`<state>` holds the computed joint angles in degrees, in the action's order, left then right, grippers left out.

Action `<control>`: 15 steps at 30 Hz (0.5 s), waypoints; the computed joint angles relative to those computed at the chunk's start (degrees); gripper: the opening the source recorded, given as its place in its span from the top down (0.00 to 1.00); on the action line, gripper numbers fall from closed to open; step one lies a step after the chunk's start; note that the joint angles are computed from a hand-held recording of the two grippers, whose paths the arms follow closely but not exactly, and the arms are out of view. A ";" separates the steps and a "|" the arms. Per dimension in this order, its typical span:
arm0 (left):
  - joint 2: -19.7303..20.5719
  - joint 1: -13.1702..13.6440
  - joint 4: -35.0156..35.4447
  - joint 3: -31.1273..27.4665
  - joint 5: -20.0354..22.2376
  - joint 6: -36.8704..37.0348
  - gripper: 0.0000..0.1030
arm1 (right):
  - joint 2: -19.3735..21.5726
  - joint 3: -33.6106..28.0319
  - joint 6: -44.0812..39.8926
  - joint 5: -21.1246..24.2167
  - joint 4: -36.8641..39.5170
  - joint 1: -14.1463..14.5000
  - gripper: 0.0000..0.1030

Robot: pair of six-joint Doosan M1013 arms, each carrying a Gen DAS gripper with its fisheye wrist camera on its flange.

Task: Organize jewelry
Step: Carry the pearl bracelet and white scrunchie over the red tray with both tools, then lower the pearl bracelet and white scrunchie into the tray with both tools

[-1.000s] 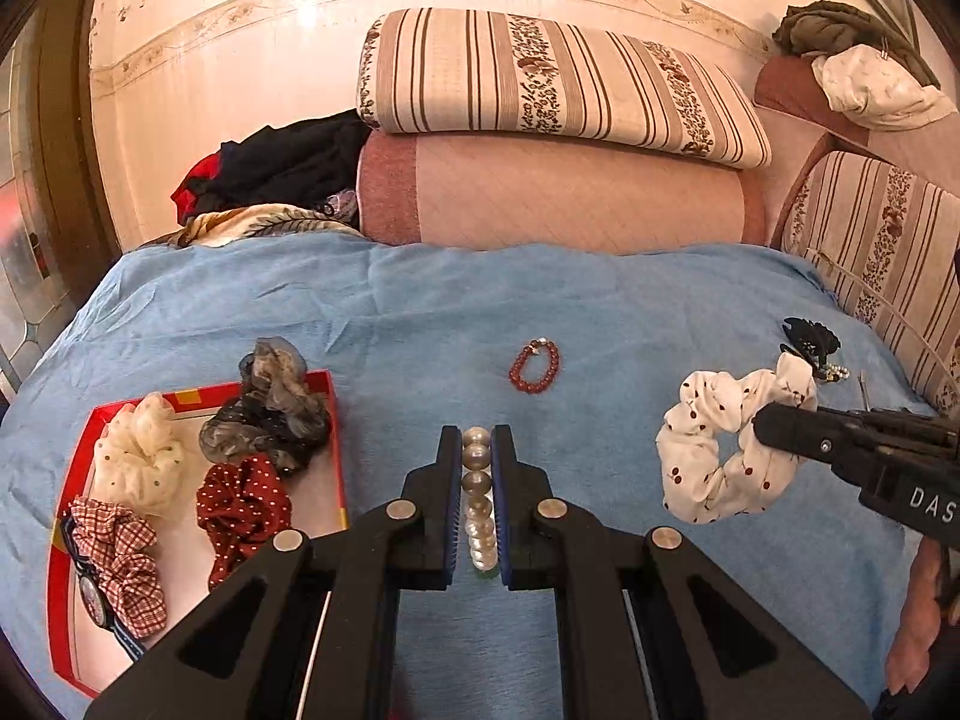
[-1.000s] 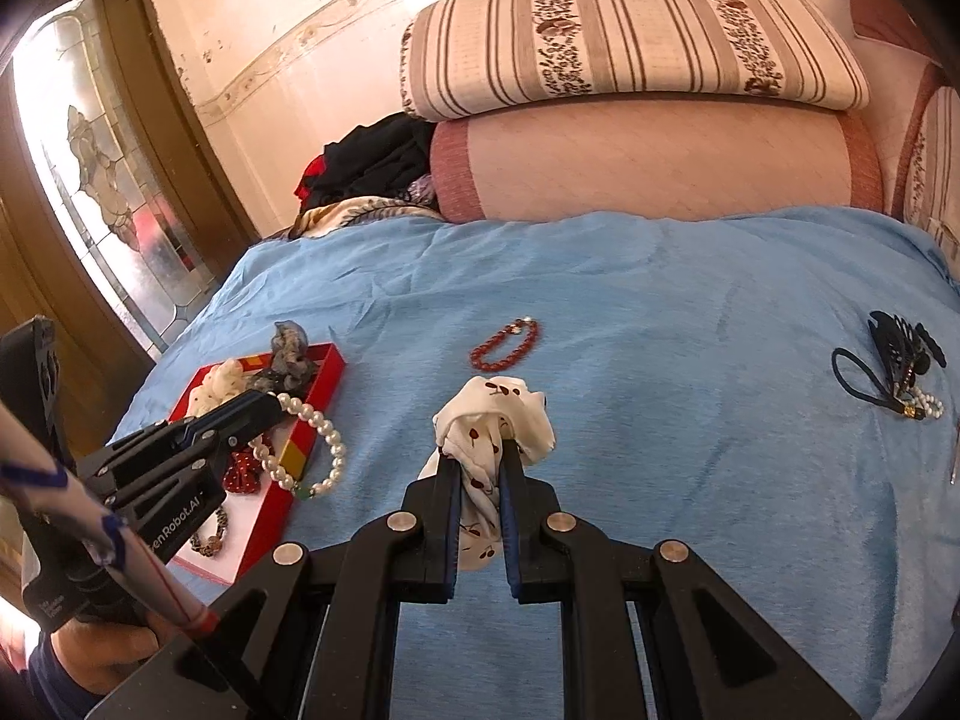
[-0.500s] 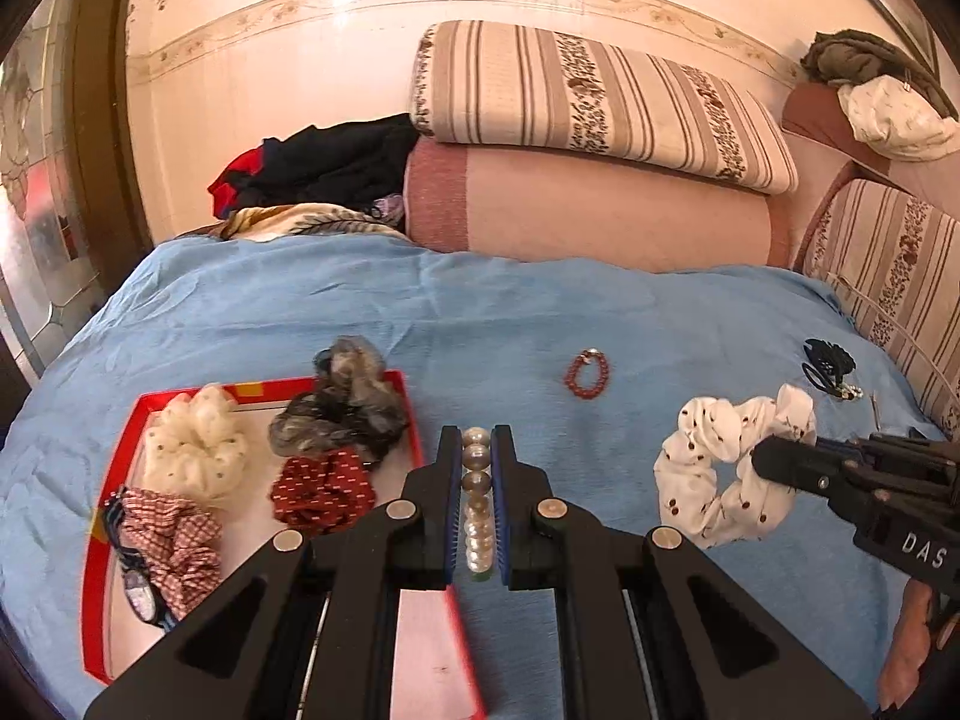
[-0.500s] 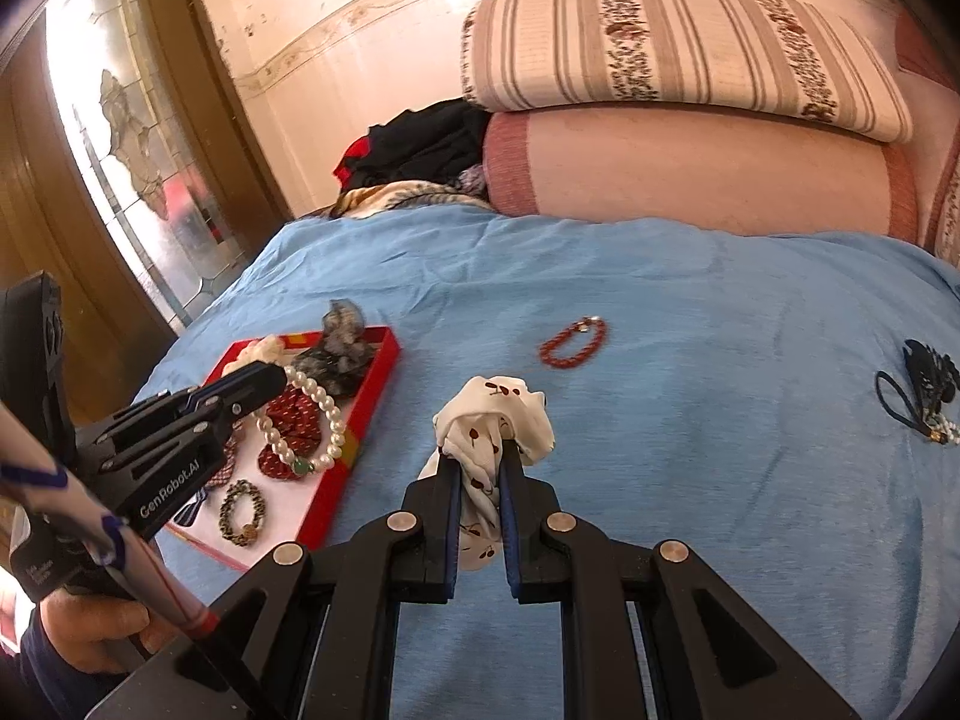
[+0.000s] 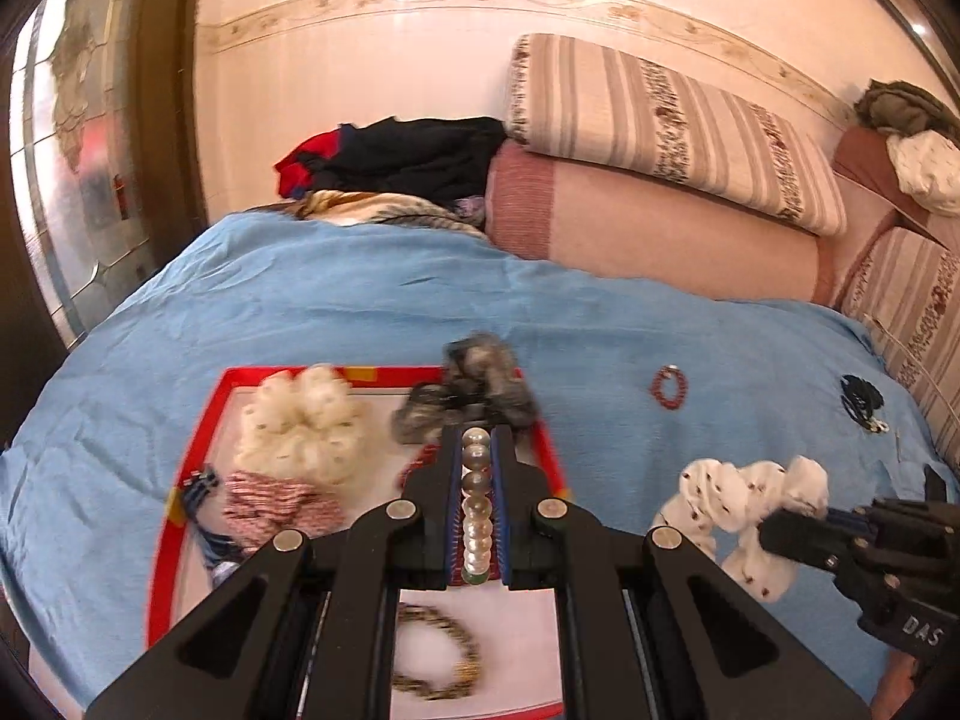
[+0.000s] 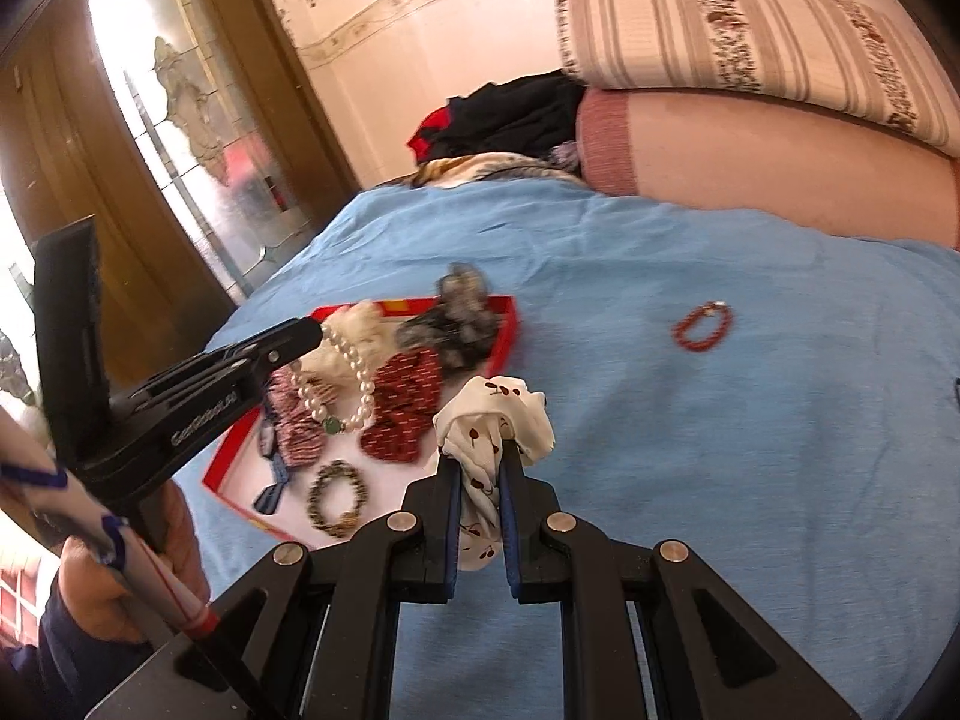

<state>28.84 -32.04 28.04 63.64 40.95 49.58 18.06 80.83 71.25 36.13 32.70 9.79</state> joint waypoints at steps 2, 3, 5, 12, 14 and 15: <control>-0.32 0.79 -0.05 0.64 0.28 -1.06 0.91 | 0.23 -0.29 -0.89 0.32 0.88 0.52 0.88; -0.42 1.17 -0.41 0.87 0.47 -1.32 0.91 | 0.36 -0.42 -1.43 0.47 1.49 0.73 0.88; -0.54 1.80 -0.93 1.23 0.77 -1.71 0.91 | 0.67 -0.67 -2.11 0.86 2.35 1.00 0.88; -0.05 2.77 -2.72 1.20 2.28 -1.52 0.91 | 2.09 -1.60 -3.13 3.27 4.08 2.22 0.88; 0.17 2.70 -2.54 1.00 2.61 -1.44 0.91 | 2.38 -1.79 -3.50 3.89 4.49 2.45 0.88; 0.32 2.67 -2.60 0.85 2.81 -1.26 0.91 | 2.52 -1.90 -3.60 4.07 4.39 2.60 0.88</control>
<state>29.16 -29.37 25.44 64.49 43.75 48.32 20.57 78.93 67.65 40.20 37.09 12.39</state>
